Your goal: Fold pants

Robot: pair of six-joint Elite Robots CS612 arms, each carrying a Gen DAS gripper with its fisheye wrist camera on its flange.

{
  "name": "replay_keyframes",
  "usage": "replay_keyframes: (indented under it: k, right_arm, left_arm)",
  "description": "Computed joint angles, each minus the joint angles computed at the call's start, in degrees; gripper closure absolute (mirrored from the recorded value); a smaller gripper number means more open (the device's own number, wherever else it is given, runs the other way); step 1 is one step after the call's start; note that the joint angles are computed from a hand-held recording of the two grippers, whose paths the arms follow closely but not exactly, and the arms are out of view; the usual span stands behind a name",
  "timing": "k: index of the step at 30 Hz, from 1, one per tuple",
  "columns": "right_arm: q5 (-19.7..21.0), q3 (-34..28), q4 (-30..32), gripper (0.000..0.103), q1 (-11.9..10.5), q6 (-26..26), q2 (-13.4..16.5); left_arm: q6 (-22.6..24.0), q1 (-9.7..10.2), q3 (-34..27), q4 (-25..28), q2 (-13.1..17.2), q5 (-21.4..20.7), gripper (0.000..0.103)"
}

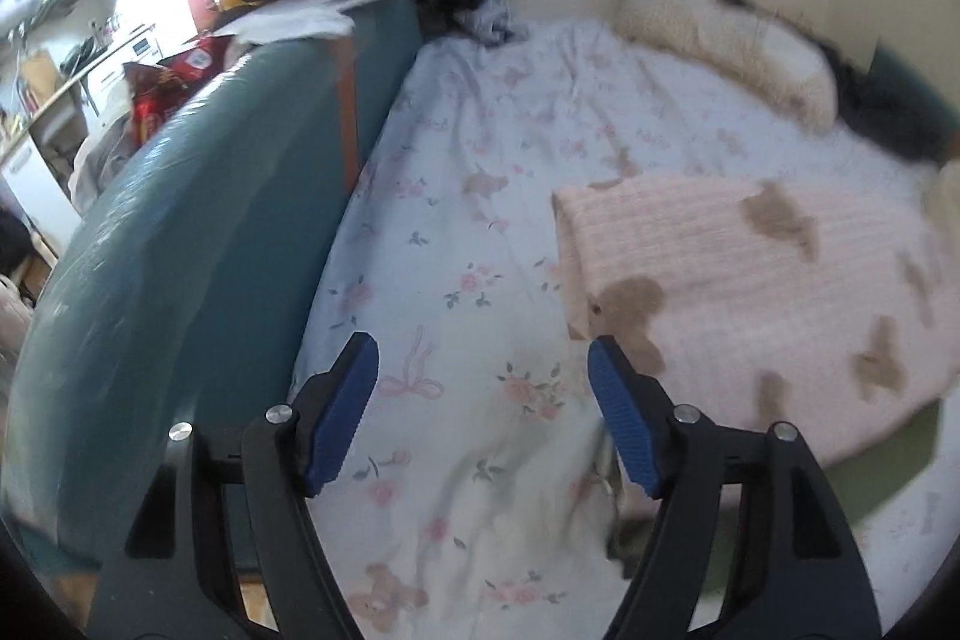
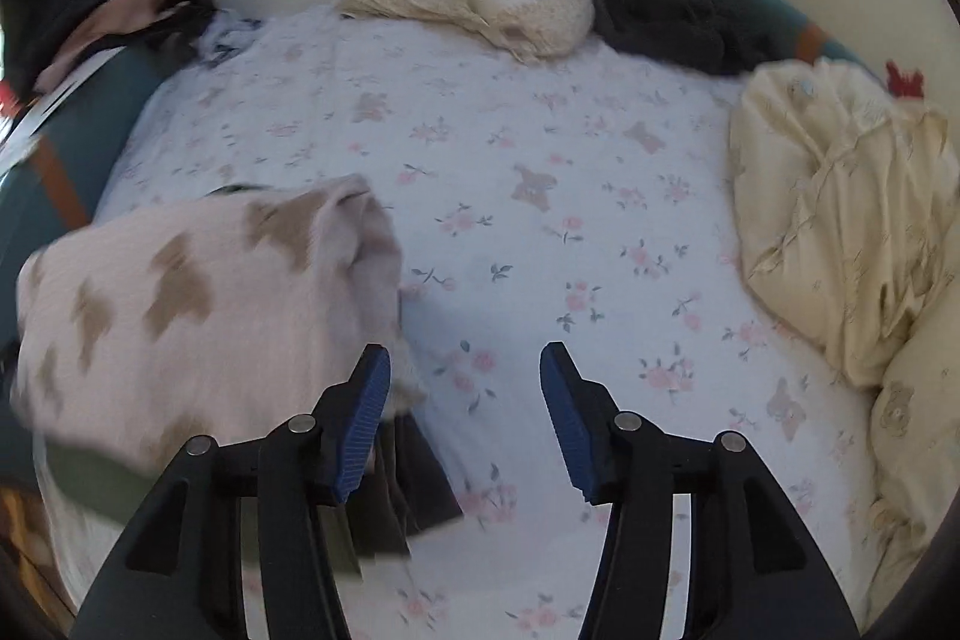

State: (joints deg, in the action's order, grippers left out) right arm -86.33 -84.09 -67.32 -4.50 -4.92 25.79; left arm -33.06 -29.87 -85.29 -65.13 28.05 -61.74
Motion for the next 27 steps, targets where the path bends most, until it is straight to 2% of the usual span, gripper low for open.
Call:
replay_keyframes:
  k: [4,5,7,8,9,11,14,16,17,20,22,24,27]
  right_arm:
    - [10.0,-7.9,2.0,0.049,-1.2,-1.0,2.1]
    - [12.3,-9.9,2.7,0.046,-1.4,-0.8,2.6]
    - [15.0,-15.2,3.0,0.036,-1.5,0.2,4.2]
    - [15.4,-17.5,3.3,0.024,-1.3,0.5,4.8]
    - [15.6,-19.6,3.9,0.020,-1.1,0.8,5.3]
    - [16.0,-23.4,6.2,0.020,-0.8,1.8,5.9]
    - [15.9,-28.4,8.1,0.019,-0.5,4.0,6.7]
    - [16.6,-33.4,7.8,0.009,-0.5,4.3,7.7]
    - [16.0,-35.5,7.9,0.001,-0.3,4.0,8.0]
    - [14.3,-40.9,10.1,0.000,0.3,2.6,8.1]
    - [11.9,-43.6,11.8,0.000,0.8,1.7,8.1]
    - [12.1,-47.0,13.2,0.000,0.3,1.5,8.3]
    - [12.7,-51.1,17.0,0.000,-1.1,2.0,8.5]
  left_arm:
    - [1.2,-1.53,-7.8,-0.8,2.6,-1.0,0.034]
    - [0.9,-2.05,-10.0,-0.4,3.2,-1.5,0.034]
    - [0.2,-3.06,-14.5,0.2,4.4,-3.9,0.034]
    - [-0.2,-3.72,-16.5,0.5,4.9,-5.0,0.034]
    - [-0.7,-4.48,-18.7,1.0,5.4,-5.8,0.034]
    - [-0.4,-6.10,-22.3,1.5,6.2,-5.7,0.034]
    - [-0.2,-9.38,-26.9,5.3,6.3,-1.4,0.027]
    - [-1.0,-11.85,-30.0,7.7,6.2,2.0,0.018]
    - [-1.7,-13.63,-31.9,9.2,6.2,4.8,0.017]
    - [-3.7,-17.16,-35.5,12.5,5.6,8.3,0.013]
    - [-5.4,-19.91,-37.8,15.9,5.1,11.8,0.002]
    - [-6.4,-22.46,-40.1,17.7,5.2,14.2,0.001]
    - [-7.6,-25.13,-43.4,19.9,5.5,12.5,0.001]
